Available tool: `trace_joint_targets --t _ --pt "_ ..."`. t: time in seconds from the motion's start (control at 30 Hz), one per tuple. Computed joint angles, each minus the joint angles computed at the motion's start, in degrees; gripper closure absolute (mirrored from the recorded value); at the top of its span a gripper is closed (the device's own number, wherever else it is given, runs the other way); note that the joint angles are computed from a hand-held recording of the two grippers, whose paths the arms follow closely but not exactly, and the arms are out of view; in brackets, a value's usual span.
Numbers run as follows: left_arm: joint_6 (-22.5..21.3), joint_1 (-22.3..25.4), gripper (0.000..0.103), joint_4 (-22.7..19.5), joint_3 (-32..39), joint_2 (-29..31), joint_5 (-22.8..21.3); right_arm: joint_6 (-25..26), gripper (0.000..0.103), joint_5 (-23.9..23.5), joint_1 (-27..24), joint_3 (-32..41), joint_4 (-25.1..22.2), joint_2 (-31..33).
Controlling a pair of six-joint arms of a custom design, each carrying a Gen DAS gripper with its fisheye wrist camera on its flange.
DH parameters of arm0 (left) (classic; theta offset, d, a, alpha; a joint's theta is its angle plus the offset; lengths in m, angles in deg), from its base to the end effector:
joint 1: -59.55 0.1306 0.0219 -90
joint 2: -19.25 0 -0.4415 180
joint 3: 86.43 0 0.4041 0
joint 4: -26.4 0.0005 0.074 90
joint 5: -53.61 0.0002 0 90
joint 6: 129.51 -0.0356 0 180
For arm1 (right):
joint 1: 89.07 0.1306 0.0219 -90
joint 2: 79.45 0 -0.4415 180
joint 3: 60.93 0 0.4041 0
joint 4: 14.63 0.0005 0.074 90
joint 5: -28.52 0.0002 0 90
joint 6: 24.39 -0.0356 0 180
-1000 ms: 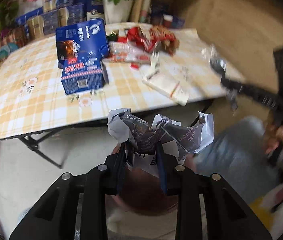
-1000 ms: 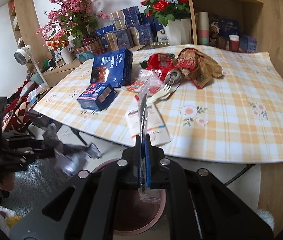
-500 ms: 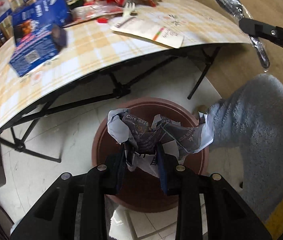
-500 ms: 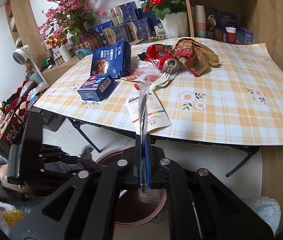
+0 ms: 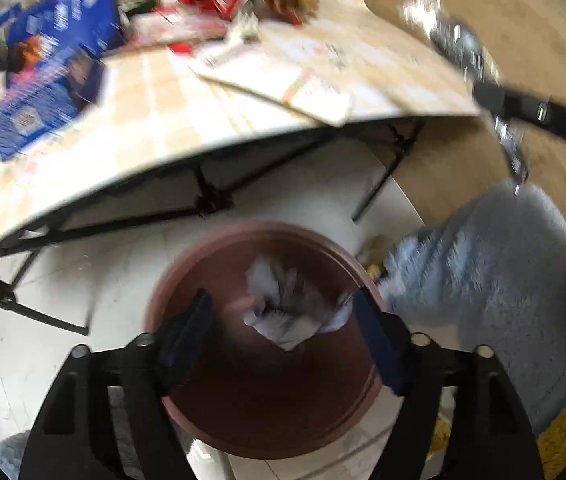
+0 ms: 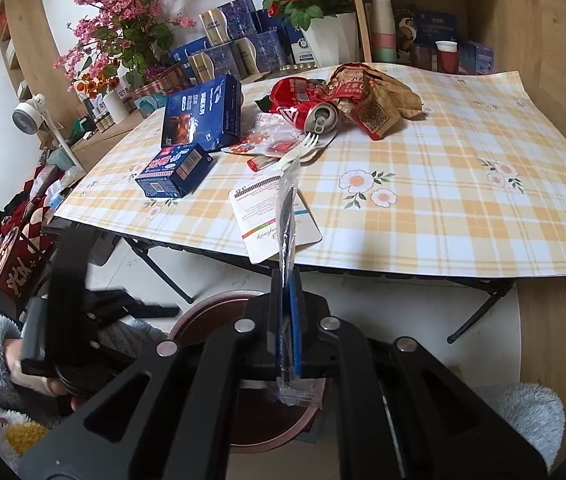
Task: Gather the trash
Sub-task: 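Carry the crumpled paper over the brown bin and open the left gripper, then lower the utensil packet into the brown bin and open the right gripper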
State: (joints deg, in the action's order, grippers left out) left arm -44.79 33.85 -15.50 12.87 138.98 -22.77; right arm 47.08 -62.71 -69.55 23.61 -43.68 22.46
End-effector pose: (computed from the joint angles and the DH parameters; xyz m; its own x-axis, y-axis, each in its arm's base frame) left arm 0.5997 -0.2985 0.2767 -0.7468 0.4587 -0.4816 0.5912 0.7895 -0.1649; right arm 0.5410 0.1921 0.3624 -0.7580 0.0684 -0.6487 -0.1130 0.9657 0.2338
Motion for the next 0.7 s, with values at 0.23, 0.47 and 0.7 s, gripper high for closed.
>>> trace_joint_targets --t 0.23,0.47,0.7 --pt "7.37 3.01 0.01 12.36 -6.53 -7.41 0.03 1.35 0.096 -0.24 1.01 0.49 -0.7 0.83" --pt "8.86 5.54 0.006 21.5 -11.39 -13.41 -13.36 3.59 0.096 -1.64 2.94 1.07 -2.07 2.58" --pt "8.51 7.05 0.006 27.98 -17.2 -16.47 -23.29 6.94 0.096 -2.67 5.39 1.99 -4.09 5.73"
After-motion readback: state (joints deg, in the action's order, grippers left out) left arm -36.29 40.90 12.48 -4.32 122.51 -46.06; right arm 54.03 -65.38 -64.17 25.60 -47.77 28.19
